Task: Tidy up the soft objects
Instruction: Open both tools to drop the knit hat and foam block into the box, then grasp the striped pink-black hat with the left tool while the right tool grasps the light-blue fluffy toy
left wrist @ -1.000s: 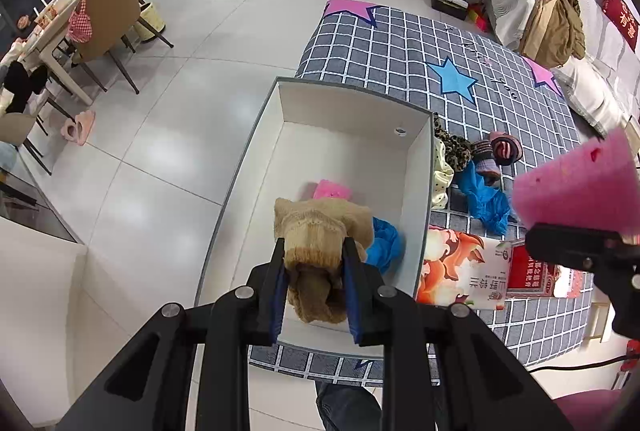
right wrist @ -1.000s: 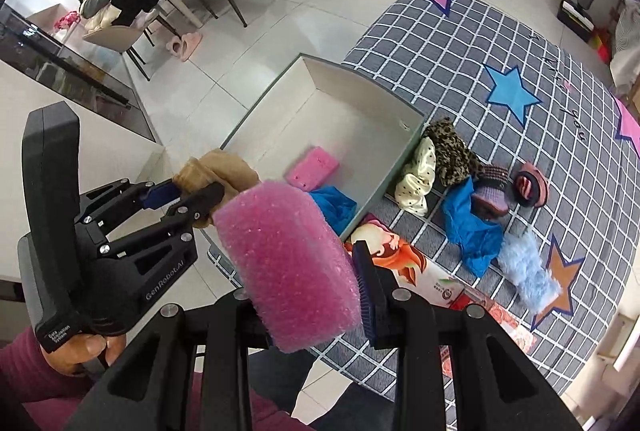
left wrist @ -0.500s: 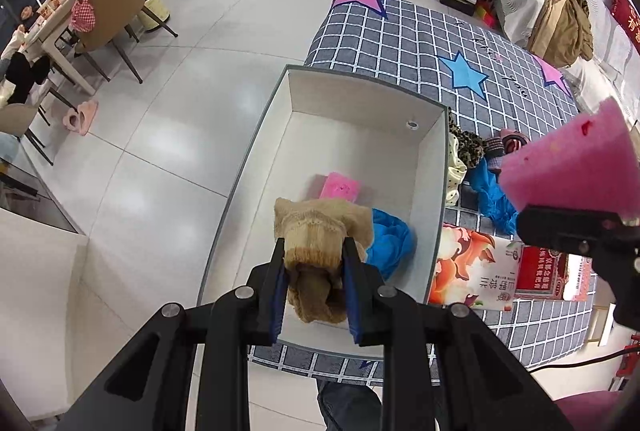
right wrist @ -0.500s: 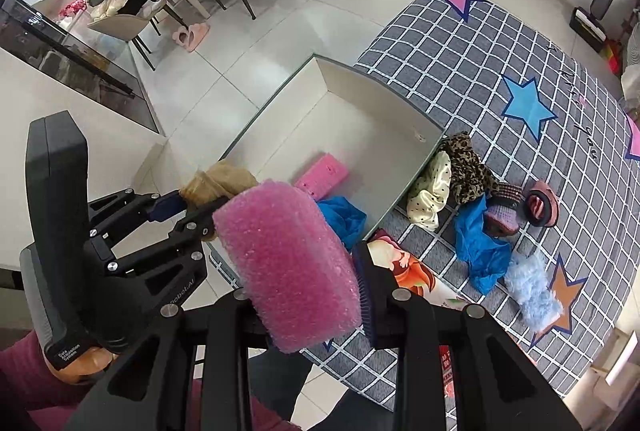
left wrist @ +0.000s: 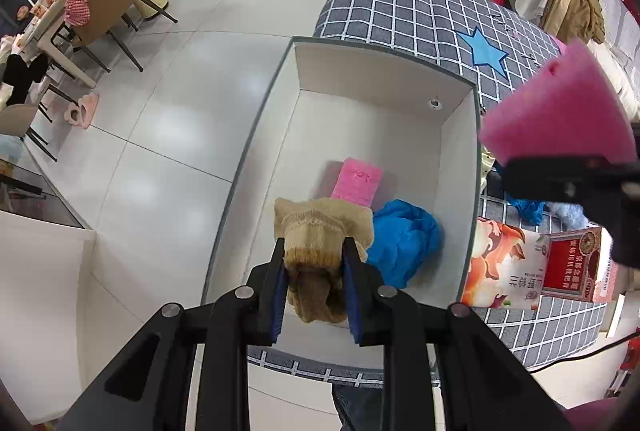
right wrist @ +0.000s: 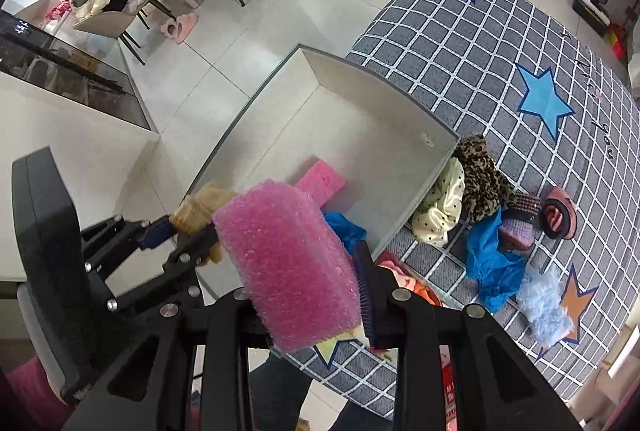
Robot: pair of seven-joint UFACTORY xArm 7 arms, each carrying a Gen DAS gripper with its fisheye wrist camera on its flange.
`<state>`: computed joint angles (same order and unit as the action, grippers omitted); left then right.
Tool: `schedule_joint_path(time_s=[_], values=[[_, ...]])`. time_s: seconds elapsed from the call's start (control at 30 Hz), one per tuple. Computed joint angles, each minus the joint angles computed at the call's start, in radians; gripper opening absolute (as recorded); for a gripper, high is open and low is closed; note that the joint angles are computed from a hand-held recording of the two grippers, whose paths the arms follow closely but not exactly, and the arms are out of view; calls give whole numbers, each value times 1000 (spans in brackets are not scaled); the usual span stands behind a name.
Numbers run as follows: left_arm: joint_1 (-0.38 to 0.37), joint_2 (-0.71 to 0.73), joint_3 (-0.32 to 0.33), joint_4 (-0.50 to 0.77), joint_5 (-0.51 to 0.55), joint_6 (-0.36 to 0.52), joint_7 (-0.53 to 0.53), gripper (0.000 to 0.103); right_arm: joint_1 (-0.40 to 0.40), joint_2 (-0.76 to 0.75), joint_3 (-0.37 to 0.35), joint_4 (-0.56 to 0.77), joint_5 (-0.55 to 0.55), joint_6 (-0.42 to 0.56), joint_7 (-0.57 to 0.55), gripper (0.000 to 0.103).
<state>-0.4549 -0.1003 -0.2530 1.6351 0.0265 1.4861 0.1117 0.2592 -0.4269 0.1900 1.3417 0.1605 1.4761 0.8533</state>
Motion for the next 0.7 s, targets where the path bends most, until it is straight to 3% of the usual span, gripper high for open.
schedule_joint_path(time_s=[0.1, 0.13, 0.17, 0.23, 0.4, 0.47, 0.7], values=[[-1, -17, 2, -18, -23, -29, 15, 49, -1, 15, -9, -2, 6, -19, -15, 33], [-1, -26, 0, -27, -16, -42, 15, 70, -1, 18, -13, -6, 13, -30, -17, 36], [-1, -33, -2, -34, -11, -51, 14, 85, -2, 19, -18, -11, 22, -40, -19, 60], [5, -44, 5, -46, -34, -75, 5, 85, -7, 16, -20, -19, 23, -50, -12, 99], [18, -34, 9, -60, -50, -74, -38, 87, -27, -18, -34, -40, 30, -43, 34, 102], [21, -25, 14, -56, -79, -76, -55, 93, -35, -57, -50, -63, 59, -44, 60, 102], [-60, 124, -41, 147, -73, -9, -29, 95, -107, -355, -127, -192, 162, 75, 247, 102]])
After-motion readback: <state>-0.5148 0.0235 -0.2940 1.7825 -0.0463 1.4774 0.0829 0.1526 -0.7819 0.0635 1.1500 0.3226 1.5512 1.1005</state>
